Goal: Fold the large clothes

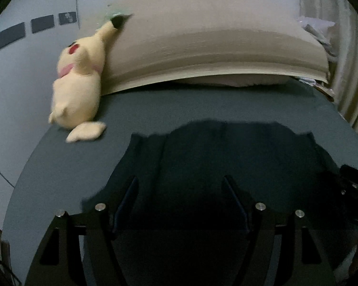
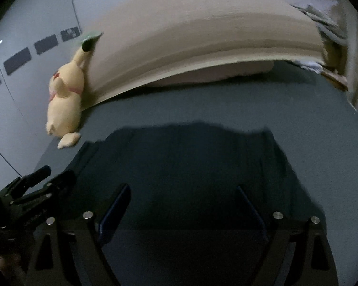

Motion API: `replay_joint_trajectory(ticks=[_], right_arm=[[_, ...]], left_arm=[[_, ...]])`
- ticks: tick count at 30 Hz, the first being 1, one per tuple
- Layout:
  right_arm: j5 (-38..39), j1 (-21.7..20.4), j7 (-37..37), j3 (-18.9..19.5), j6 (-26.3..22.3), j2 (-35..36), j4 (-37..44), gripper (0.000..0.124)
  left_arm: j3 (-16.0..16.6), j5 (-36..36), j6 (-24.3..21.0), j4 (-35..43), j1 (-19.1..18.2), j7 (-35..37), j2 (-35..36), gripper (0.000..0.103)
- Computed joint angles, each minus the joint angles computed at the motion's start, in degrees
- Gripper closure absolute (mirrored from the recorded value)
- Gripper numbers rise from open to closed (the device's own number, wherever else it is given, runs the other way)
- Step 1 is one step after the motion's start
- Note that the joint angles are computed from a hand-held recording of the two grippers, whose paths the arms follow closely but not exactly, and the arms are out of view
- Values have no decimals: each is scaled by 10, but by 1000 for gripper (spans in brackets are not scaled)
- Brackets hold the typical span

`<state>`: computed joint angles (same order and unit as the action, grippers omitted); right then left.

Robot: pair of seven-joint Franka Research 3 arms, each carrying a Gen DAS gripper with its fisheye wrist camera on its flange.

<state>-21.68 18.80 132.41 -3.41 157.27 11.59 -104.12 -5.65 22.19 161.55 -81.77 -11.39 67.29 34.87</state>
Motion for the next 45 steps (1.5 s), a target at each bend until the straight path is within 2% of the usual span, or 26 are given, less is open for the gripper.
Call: replay_joint_trajectory(ticks=[2,3,4,5,6,9,10,12,14,17,22,33,36,39,40,41,43,45], right_arm=[[-79,24,79,-15,13,-36,-52,33],[-133,33,139,-18,12,-55,-78,33],[-168,34,180,-15,15,-71,-100,33],[-191,31,203,-10,16,-77,-111,33],[-220,31,235,-2,3,-86,-123,33],[-220,18,241,25,-13,-87,-137,33],[-237,15,254,33,-25,-85,-137,33],[-261,11,272,44,-38,-81,-137,33],[-281,9,286,49,-45,-78,-139,33],[-277,5,286,52,-49,-67,-128,33],[-268,12,280,48,-55,-54,-119,32],[-250,18,261,42,-61,-41,-115,28],[-222,17,233,42,-69,-37,-108,25],[-158,11,169,46,-74,-44,-104,26],[-143,7,160,45,-60,-57,-115,27],[-141,1,173,40,-28,-82,-140,27],[-127,-18,184,38,26,-127,-184,25],[-95,-42,173,36,77,-174,-233,25]], left_arm=[[41,36,39,-98,-26,-64,-58,30],[46,48,53,-127,-28,-79,-75,30],[67,75,67,-163,-43,-114,-95,30],[77,97,67,-181,-52,-135,-105,30],[72,103,65,-183,-43,-136,-105,30],[64,122,59,-207,-33,-159,-116,30],[69,135,52,-209,-38,-174,-115,30],[59,139,43,-211,-28,-179,-113,30],[67,163,51,-221,-34,-202,-115,30],[70,192,44,-220,-39,-225,-113,30],[54,192,34,-214,-25,-221,-106,29],[61,230,22,-208,-35,-241,-93,26],[46,214,5,-201,-25,-219,-92,26],[2,141,-16,-200,13,-142,-101,26],[-29,87,-13,-211,44,-92,-114,26],[-43,52,-2,-223,62,-63,-124,26],[-81,-36,50,-269,114,5,-159,26],[-111,-113,74,-295,156,64,-181,26]])
